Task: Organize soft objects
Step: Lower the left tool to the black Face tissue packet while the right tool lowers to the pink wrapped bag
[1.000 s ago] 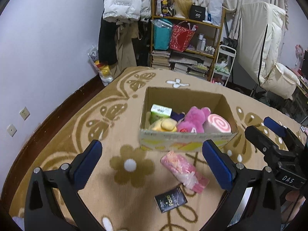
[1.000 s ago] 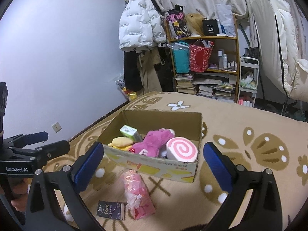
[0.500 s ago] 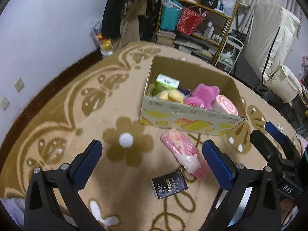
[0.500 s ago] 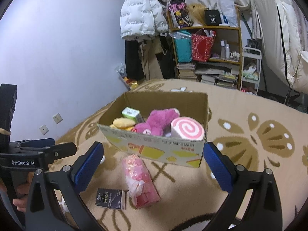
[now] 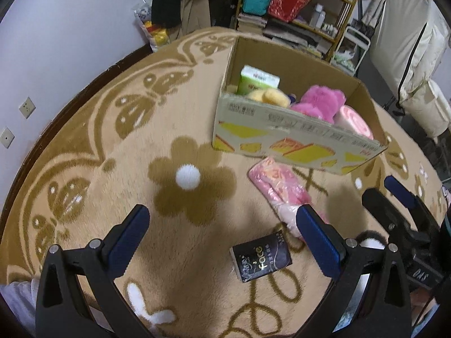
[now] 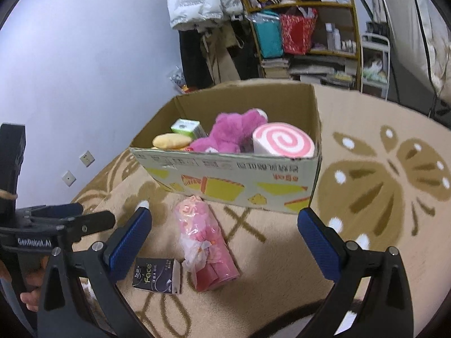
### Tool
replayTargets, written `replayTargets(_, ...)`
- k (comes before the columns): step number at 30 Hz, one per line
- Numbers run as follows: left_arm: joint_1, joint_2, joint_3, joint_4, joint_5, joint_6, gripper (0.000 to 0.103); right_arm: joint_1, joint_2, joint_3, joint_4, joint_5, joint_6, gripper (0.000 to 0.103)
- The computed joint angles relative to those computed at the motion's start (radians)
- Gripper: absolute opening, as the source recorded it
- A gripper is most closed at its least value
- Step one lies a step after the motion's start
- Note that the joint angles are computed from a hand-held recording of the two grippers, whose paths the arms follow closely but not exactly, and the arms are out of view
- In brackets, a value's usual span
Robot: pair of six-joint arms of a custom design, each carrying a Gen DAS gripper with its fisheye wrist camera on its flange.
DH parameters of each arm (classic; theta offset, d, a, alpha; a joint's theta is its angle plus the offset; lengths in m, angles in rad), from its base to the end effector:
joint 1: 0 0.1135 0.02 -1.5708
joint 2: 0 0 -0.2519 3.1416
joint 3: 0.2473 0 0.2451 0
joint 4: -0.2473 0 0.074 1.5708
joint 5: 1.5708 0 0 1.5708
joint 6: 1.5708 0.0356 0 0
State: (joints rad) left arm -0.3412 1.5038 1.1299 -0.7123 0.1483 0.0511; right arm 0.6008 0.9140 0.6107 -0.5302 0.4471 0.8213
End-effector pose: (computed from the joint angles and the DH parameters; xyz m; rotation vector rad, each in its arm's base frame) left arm 0.2783 -0.1044 0.2373 0.5682 2.6079 -0.2915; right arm 0.1590 0.0903 0.2207 0.4538 2.2636 0.1837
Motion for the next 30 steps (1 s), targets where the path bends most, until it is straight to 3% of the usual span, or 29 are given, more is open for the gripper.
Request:
replayTargets(10, -0.031, 0.085, 0.019, -0.024, -0.03, 0.008, 0.103, -0.108, 0.053, -0.048, 0.102, -0.148, -0.034, 0.103)
replayTargets(15, -0.049, 0.126, 0.021, -0.034, -0.052, 0.009, 0.103, -0.177, 0.084, -0.078, 0.177, -0.276, -0.065, 0.101)
replayTargets(30, -0.103, 0.242, 0.038, -0.033, -0.058, -0.01, 0.103, -0.188, 0.187, -0.061, 0.22, -0.342, -0.126, 0.098)
